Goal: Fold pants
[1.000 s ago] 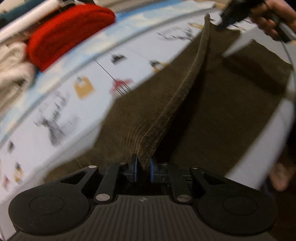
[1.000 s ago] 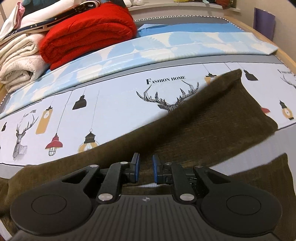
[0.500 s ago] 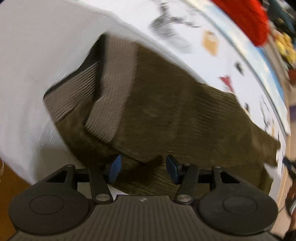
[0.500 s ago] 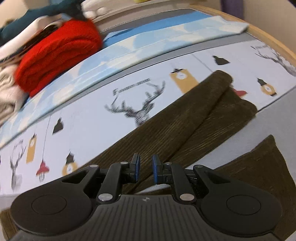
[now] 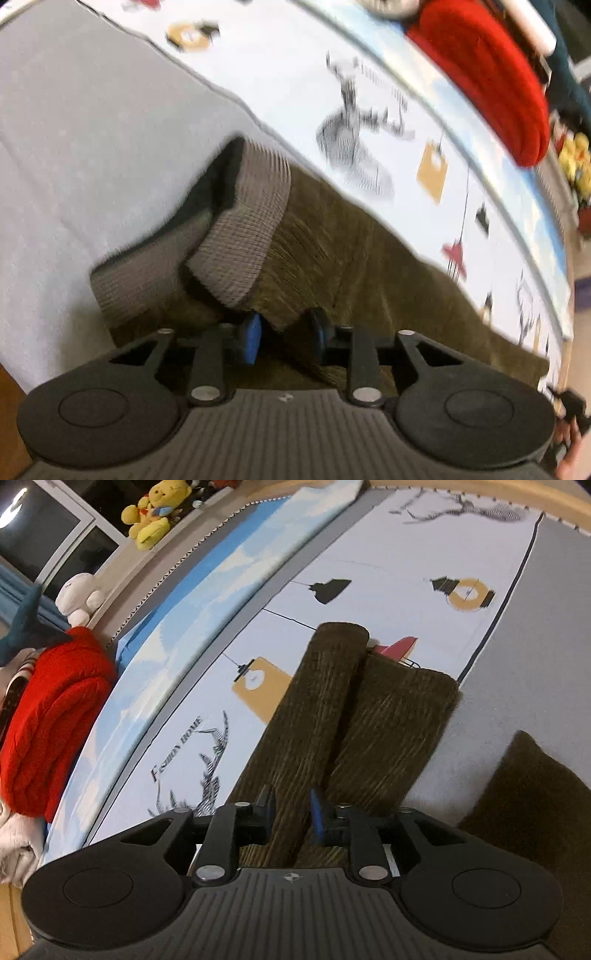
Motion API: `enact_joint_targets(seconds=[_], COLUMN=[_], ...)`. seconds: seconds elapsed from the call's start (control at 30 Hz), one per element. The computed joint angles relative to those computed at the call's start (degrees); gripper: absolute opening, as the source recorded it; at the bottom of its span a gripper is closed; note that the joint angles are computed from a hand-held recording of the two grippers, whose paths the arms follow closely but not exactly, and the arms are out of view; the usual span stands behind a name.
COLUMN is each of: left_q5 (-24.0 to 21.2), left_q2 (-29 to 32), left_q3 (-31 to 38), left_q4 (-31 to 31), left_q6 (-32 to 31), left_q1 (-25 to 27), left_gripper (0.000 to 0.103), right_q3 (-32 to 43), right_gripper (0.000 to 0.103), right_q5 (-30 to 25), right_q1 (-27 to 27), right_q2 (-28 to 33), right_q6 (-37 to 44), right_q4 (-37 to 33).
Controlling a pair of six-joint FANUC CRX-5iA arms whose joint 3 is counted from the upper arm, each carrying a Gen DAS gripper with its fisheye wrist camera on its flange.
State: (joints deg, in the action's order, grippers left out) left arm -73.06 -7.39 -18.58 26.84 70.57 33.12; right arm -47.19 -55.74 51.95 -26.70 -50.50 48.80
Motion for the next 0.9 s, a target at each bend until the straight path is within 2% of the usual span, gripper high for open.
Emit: enact_joint_targets(seconds=[0.07,0.17,0.23,0.33,0.43,0.47,0.5,0.53,0.6,0.73,0.8,0.9], left_q5=[-1.4,-0.8,-0.8,0.0,1.0,1.4,1.9,2.1,2.7,4.2,5.5,7.2], left_q2=[1.5,1.8,3.0,2.7,2.7,2.7,2.8,2.7,2.3,0.3,-1.4,-5.1], left_q3=[0.4,0.8,1.4,1.3,1.8,2.2,2.5,2.4,2.5,1.4,-0.3,-3.6], left_q4=[1.2,1.6,1.2,-0.5,-2.3,-3.3,-4.0,-3.9,-4.1,-1.9,0.6,5.5], left_q6=[-0.3,-0.3,1.5,2.1,3.5,4.3,4.9,5.3,5.5,3.4,0.3,-6.6], left_q1=[-0.2,-0.3,-0.5,-1.5,-2.6,-3.0,-3.2,-3.1,-2.9,-1.8,-0.7,2.0], left_gripper=[0.060,0.060,0.060,0.059,0.049,0.037,0.029,0.026,0.013,0.009,0.008,0.007], right_q3=[-1.2,-3.1,-4.0,-3.1,-3.5,-3.2,-3.1,-3.2,-4.1,-4.7,-4.4,-4.4], right_gripper=[0.026,0.032,0.033,0.033,0.032,0.028,0.012,0.005,0.004,0.004,0.004,0.003], right_q5=[3.9,10.1,14.3,15.7,16.2,15.8,15.6,15.2,13.9,7.5,2.2,-8.8], right_q1=[-2.9,-6.8,-9.5,-10.9,-11.7,-11.7,-11.8,-11.7,-11.2,-6.7,-2.3,7.9], right_q2=[0.7,1.7,2.6,5.0,6.1,6.5,6.6,6.4,5.1,0.5,-2.0,-6.6], right_q6=[-0.1,-1.9,-2.3,0.0,-0.8,-0.1,0.2,0.4,-1.7,-5.6,-5.6,-6.0], right_q4=[0.6,2.6,3.9,1.8,4.5,4.7,5.3,5.8,8.2,12.2,13.2,13.7])
